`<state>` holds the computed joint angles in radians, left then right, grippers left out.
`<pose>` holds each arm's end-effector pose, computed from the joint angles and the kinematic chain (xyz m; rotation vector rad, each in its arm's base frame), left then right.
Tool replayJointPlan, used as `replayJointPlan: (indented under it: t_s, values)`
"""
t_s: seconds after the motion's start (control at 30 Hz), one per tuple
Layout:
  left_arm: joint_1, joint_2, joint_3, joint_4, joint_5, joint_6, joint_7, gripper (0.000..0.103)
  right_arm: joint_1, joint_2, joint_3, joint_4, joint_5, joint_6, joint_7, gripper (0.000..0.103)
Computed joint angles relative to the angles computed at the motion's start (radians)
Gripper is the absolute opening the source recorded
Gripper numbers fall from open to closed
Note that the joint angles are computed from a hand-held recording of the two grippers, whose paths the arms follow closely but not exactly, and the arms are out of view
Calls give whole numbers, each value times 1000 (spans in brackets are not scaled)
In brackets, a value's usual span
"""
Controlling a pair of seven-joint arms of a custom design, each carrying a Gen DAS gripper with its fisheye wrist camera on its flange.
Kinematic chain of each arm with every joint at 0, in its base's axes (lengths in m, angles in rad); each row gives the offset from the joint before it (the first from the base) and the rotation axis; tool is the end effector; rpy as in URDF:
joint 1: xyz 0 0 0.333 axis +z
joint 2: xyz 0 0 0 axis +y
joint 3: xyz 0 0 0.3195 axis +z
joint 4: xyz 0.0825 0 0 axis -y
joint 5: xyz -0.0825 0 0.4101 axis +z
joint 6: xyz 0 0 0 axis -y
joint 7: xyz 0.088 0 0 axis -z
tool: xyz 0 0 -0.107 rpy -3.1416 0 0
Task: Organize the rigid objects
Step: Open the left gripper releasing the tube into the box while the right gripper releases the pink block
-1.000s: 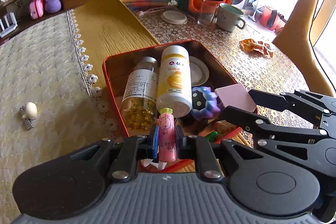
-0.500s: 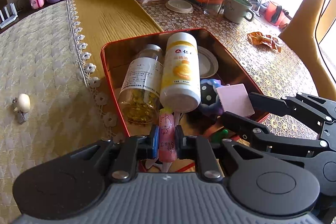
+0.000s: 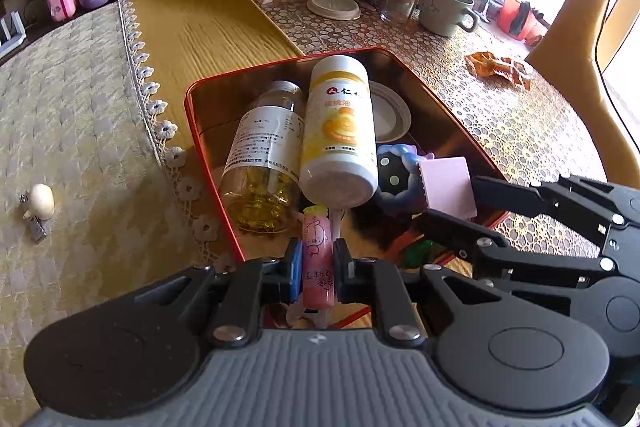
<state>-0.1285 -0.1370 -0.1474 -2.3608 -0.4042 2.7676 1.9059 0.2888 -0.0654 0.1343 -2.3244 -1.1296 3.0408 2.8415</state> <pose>0.5264 -0.1327 0.4279 -1.6892 2.2407 -0.7672 0.4642 0.2857 0.4116 -1.8751 1.4671 -0.6156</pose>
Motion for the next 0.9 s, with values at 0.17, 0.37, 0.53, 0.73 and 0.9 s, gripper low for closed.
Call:
replayJointPlan:
  t_s: [0.17, 0.37, 0.53, 0.73, 0.9]
  values:
    - [-5, -10, 6, -6, -14, -9, 22, 16, 5, -4, 1, -4, 32, -11, -30, 45]
    - [-7, -27, 13, -17, -53, -26, 47, 16, 4, -10, 4, -7, 56, -16, -50, 52]
    - [-17, -53, 22, -34, -103, -27, 86, 16, 0, -26, 9, -22, 69, -11, -49, 53]
    - [-32, -94, 30, -63, -151, 0, 138, 28, -8, -53, 28, -34, 79, -1, -57, 57]
    - [-44, -127, 51, -81, -196, -1, 169, 28, -16, -74, 41, -45, 99, 12, -67, 57]
